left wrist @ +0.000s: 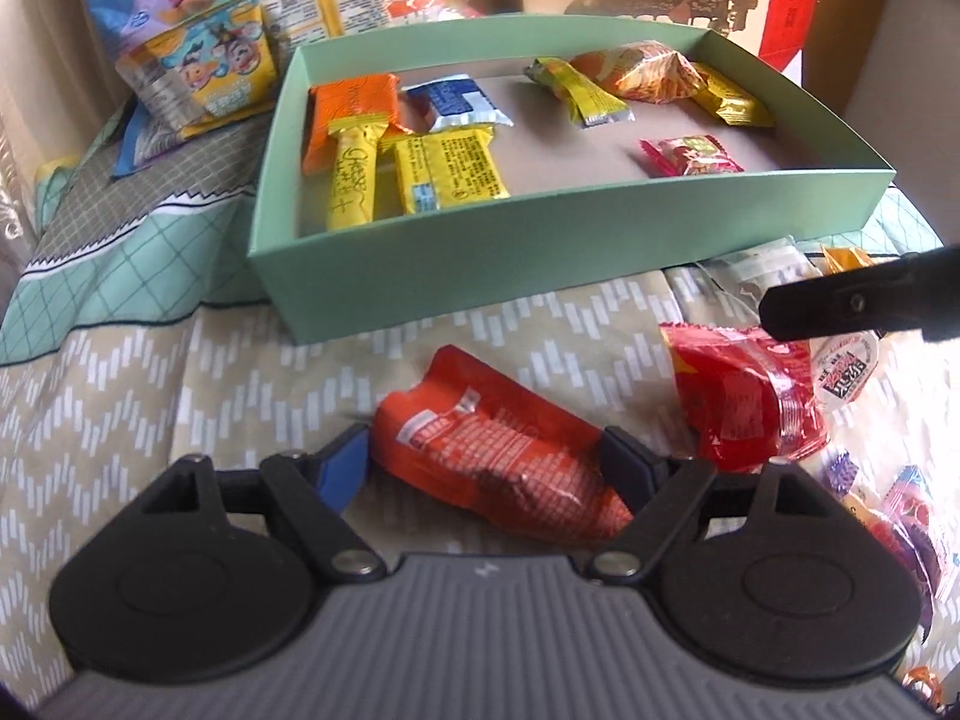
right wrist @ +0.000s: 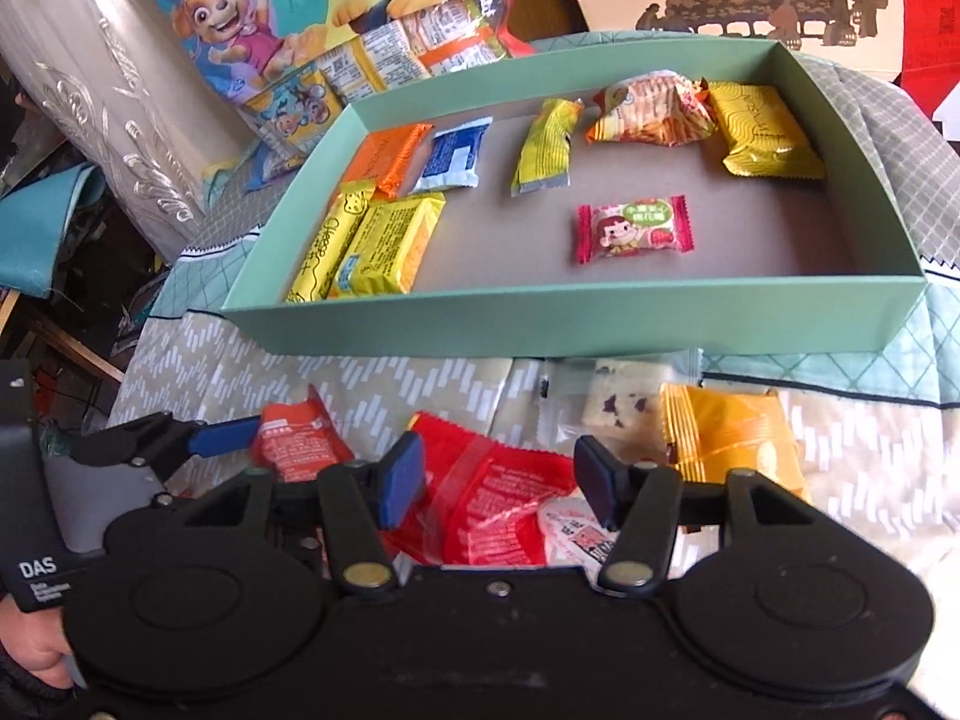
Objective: Organize snacks
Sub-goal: 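Withdraw both tools back over the remaining snack pile, then grasp orange stick packet with left tool while right tool grasps red packet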
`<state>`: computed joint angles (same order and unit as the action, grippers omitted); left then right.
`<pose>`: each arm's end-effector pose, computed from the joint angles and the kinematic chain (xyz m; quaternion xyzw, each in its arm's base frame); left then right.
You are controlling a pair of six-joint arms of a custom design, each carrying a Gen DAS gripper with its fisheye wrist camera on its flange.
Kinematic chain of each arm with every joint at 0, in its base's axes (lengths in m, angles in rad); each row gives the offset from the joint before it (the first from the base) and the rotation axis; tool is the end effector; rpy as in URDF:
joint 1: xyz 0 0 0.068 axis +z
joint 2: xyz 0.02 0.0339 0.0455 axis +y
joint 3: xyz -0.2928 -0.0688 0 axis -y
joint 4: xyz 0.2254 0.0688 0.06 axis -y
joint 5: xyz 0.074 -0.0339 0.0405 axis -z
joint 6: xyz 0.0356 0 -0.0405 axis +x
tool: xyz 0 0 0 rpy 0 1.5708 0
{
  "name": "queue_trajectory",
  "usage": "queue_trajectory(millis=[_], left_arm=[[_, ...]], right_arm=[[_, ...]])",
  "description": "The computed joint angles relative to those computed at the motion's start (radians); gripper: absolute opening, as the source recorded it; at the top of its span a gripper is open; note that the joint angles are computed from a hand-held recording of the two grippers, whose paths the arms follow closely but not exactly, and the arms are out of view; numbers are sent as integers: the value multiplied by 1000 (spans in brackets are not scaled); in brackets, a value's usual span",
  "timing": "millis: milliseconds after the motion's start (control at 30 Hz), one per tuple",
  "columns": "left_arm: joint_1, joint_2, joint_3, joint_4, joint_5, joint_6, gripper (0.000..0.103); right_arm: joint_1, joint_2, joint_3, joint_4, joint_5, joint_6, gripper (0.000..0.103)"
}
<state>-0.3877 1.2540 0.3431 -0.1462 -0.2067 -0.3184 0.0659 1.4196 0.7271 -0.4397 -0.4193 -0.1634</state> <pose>0.1582 -0.0567 0.1556 0.0071 0.9624 0.0063 0.2716 0.2315 0.0298 0.2088 -0.1542 0.9432 0.1925 0.2224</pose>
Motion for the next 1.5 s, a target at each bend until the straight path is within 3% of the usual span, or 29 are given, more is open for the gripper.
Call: queue_trajectory(millis=[67, 167, 267, 333, 367, 400, 467, 633, 733, 767, 800, 833, 933, 1000, 1167, 1267, 1333, 1367, 1467, 1500], left_arm=[[13, -4, -7, 16, 18, 40, 82], [68, -31, -10, -9, 64, 96, 82], [114, -72, -7, -68, 83, 115, 84], [158, -114, -6, -117, 113, 111, 84], [179, -132, -4, -140, 129, 104, 84], [192, -144, -1, -158, 139, 92, 86], [227, -170, 10, -210, 158, 57, 89], [273, -182, 10, -244, 218, -42, 94], [183, -140, 6, -209, 140, -137, 96], [145, -126, 5, -194, 111, -167, 96], [118, -119, 3, -179, 91, -178, 93], [73, -108, 3, -158, 59, -182, 82], [-17, -75, 20, -119, 14, -149, 45], [-31, -59, 32, -101, 26, -118, 38], [-30, -62, 38, -103, 42, -78, 38], [-29, -57, 48, -139, 32, -101, 47], [-53, -39, 66, -182, 9, -139, 68], [-66, -37, 65, -190, -2, -153, 70], [-98, -50, 48, -179, -12, -174, 64], [-103, -62, 43, -170, 2, -168, 41]], right_arm=[[-13, -20, 10, -22, -14, -4, 56], [-8, -19, 33, -78, -19, -25, 34], [28, 3, 31, -124, -22, -24, 34], [79, -8, -4, -78, 32, 10, 34], [97, -13, -15, -57, 50, 32, 42], [114, -14, -22, -38, 60, 52, 57], [149, -18, -31, -14, 92, 81, 70], [207, -48, -88, 48, 161, 118, 71], [223, -29, -125, 81, 187, 147, 66], [227, -41, -144, 105, 203, 150, 58], [219, -57, -164, 131, 209, 147, 46], [196, -65, -169, 139, 190, 141, 37], [134, -57, -149, 117, 143, 103, 32], [112, -54, -142, 106, 133, 85, 32], [45, -57, -128, 56, 80, 20, 32], [60, -41, -123, 73, 83, 25, 33], [77, -29, -127, 101, 86, 38, 35], [83, -24, -131, 116, 88, 48, 36], [90, -21, -137, 133, 86, 56, 35], [92, -27, -138, 129, 83, 46, 33]])
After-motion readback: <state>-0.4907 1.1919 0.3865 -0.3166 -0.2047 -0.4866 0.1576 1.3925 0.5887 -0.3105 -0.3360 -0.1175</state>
